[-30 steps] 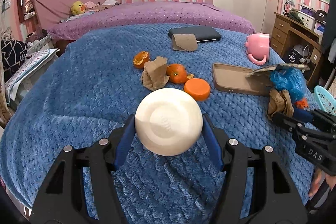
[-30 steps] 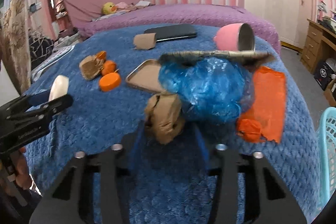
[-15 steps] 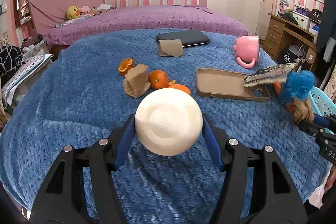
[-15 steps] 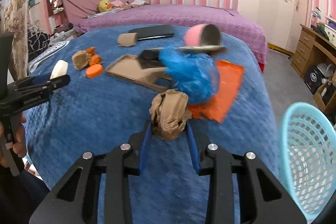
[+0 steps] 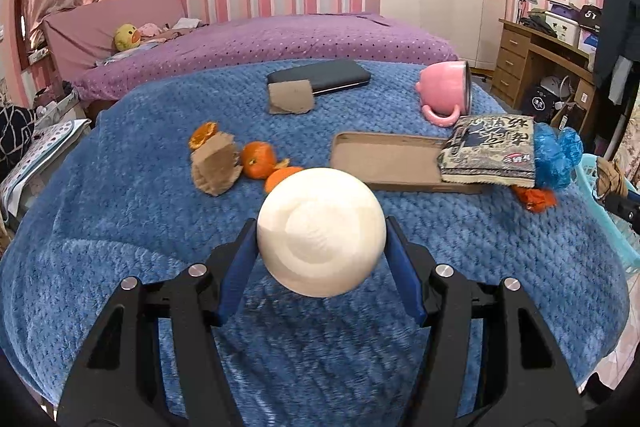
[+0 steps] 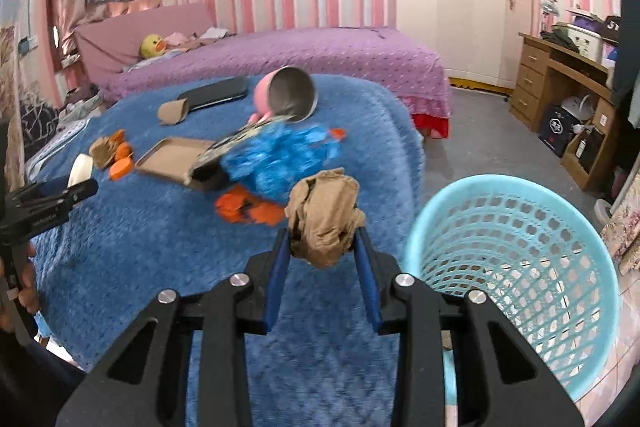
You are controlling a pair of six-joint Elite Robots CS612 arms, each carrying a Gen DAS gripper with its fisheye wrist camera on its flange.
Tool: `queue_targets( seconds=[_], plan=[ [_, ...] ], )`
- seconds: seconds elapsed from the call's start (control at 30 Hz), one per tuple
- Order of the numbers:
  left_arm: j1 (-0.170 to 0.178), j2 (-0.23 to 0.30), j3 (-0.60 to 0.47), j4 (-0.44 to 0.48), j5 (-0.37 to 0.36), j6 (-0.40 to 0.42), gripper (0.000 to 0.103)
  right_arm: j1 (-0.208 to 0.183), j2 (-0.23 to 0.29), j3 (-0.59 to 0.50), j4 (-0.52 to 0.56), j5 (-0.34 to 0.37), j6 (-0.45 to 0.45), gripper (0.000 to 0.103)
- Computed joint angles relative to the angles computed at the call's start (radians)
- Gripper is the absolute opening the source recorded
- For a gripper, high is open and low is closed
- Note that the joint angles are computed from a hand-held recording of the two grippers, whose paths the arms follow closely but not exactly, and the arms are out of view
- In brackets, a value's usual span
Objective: Collect trash
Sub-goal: 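Carry the white lid and brown paper over the blue wastebasket and release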
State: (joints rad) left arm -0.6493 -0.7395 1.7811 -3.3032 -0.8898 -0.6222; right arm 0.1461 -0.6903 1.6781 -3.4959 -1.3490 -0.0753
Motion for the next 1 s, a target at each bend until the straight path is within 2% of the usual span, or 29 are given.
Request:
queue_targets(
  seconds=[0.23, 0.47, 0.63, 1.0],
  plan=[
    [-0.015, 0.009, -0.039, 0.031, 0.022, -0.007, 0.061, -0.027, 0.005, -0.007, -0.046, -0.031, 0.045, 0.033],
    [-0.044, 0.022, -0.096, 0.033, 0.06, 0.046, 0.061, -0.058, 0.015, -0.019, -0.067, -0.122, 0.08, 0.033],
    [-0.059, 0.042, -0.157, 0.042, 0.013, 0.045, 0.061, -0.084, 0.016, -0.015, -0.072, -0.191, 0.086, 0.033],
    [-0.107, 0.116, -0.317, 0.048, -0.069, 0.18, 0.061, -0.125, 0.017, -0.007, -0.056, -0.334, 0.078, 0.033]
  ],
)
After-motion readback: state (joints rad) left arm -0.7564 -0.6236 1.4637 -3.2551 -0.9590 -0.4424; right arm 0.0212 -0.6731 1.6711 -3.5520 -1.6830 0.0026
